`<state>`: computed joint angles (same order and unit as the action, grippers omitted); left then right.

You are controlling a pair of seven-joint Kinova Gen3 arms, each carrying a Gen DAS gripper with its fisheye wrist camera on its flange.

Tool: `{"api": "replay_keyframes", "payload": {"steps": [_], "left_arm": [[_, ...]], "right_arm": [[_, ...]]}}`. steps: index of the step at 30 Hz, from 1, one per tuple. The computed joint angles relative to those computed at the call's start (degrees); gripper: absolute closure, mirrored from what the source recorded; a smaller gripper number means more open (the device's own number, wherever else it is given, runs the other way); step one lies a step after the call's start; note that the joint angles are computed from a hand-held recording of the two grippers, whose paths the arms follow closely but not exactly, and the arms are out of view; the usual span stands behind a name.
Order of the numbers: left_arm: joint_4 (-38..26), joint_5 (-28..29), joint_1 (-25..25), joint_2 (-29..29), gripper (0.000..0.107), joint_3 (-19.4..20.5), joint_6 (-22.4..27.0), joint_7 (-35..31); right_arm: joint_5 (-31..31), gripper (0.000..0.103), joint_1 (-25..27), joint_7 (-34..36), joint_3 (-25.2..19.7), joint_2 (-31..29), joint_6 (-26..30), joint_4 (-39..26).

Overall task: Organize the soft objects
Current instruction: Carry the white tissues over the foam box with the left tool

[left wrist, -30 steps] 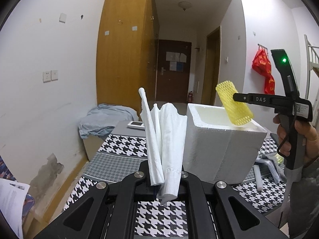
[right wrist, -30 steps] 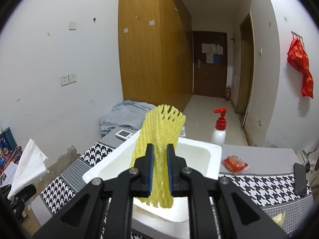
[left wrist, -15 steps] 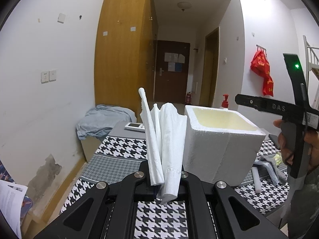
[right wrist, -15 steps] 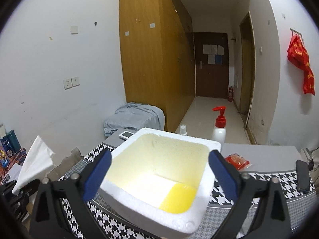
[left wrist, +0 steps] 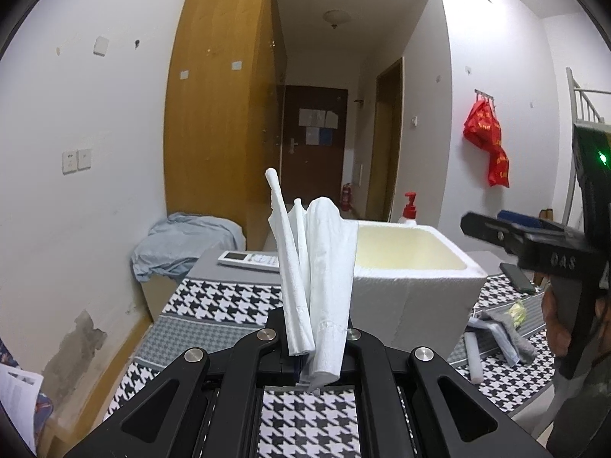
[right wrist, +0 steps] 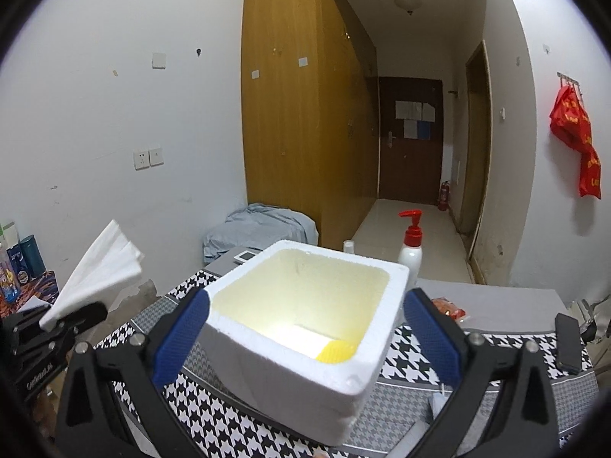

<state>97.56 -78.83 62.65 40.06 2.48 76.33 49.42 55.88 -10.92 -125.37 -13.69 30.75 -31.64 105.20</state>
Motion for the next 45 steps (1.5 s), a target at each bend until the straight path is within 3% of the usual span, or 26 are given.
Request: {"api": "replay_keyframes", "payload": {"steps": [15, 29, 45], "left_arm": [[-1.19, -3.43, -1.96, -0.30, 0.102, -0.53, -4.19, -2.61], [-2.01, -7.35, -5.55, -1.49, 0.102, -0.93, -9.86, -6.64], [-5.75, -6.90, -12.92, -3.39, 0.102, -2.04, -24.93, -15.32]], "right_arm": [[-6.40, 0.000, 1.98, 8.24, 1.87, -0.71, -6.50, 7.50], [-10.93, 0.000, 3.76, 13.63, 1.62, 0.35, -6.76, 10.56], [-8.72, 0.000, 7.16, 9.19, 0.44, 3.57, -4.72, 7.65]]}}
